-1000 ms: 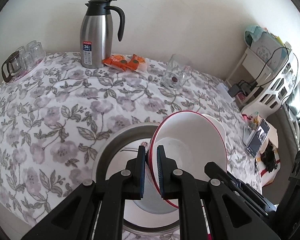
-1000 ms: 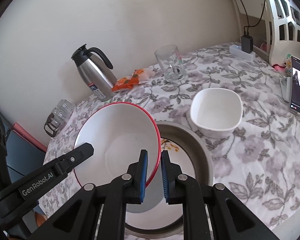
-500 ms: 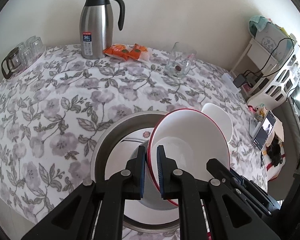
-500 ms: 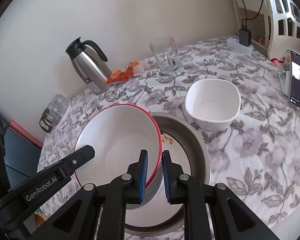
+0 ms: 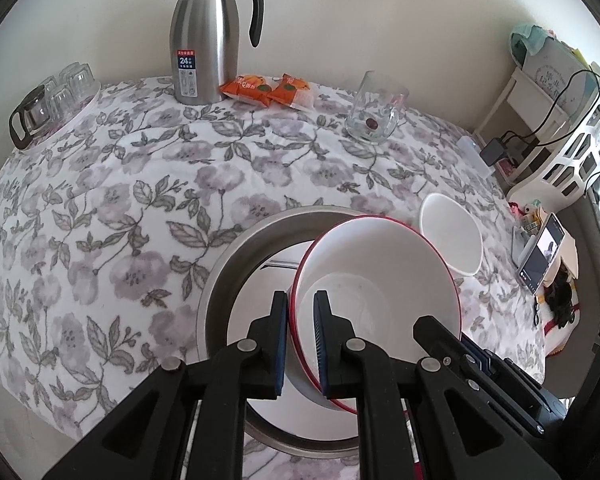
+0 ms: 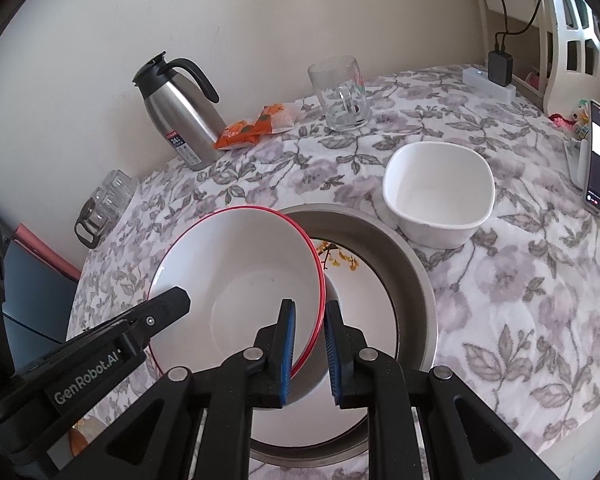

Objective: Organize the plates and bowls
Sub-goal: 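Lower the strawberry-print bowl into the basin onto the pale blue bowl with both grippers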

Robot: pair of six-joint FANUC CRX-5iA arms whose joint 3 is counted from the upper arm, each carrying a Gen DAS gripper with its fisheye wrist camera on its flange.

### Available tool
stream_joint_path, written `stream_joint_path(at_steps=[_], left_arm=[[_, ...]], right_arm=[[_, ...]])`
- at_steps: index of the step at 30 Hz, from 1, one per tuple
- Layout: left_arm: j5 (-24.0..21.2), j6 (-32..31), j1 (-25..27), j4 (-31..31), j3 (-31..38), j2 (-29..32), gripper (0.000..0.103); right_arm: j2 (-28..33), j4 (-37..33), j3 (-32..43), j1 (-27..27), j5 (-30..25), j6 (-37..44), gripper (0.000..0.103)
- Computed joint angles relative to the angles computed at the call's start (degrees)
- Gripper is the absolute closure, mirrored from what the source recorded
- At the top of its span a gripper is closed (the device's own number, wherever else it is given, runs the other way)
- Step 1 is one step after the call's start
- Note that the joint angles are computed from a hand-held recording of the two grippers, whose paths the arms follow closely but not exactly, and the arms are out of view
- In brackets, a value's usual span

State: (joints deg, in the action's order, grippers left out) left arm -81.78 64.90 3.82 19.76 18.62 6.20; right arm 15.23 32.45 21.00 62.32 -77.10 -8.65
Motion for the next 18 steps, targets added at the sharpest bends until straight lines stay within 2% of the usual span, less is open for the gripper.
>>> stream_joint_path(at_steps=[8,18], left_arm=[[-2.4,1.3,-0.6,-2.1,1.2,1.4,0.092],[-3.1,1.5,-1.0,-3.5,1.5,1.9,0.091]], right_arm=[[0.7,-2.2,1.0,-0.4,-0.7,0.6,0.085],[1.2,-2.4,1.6,-0.4,-1.3,1.1,0.084]])
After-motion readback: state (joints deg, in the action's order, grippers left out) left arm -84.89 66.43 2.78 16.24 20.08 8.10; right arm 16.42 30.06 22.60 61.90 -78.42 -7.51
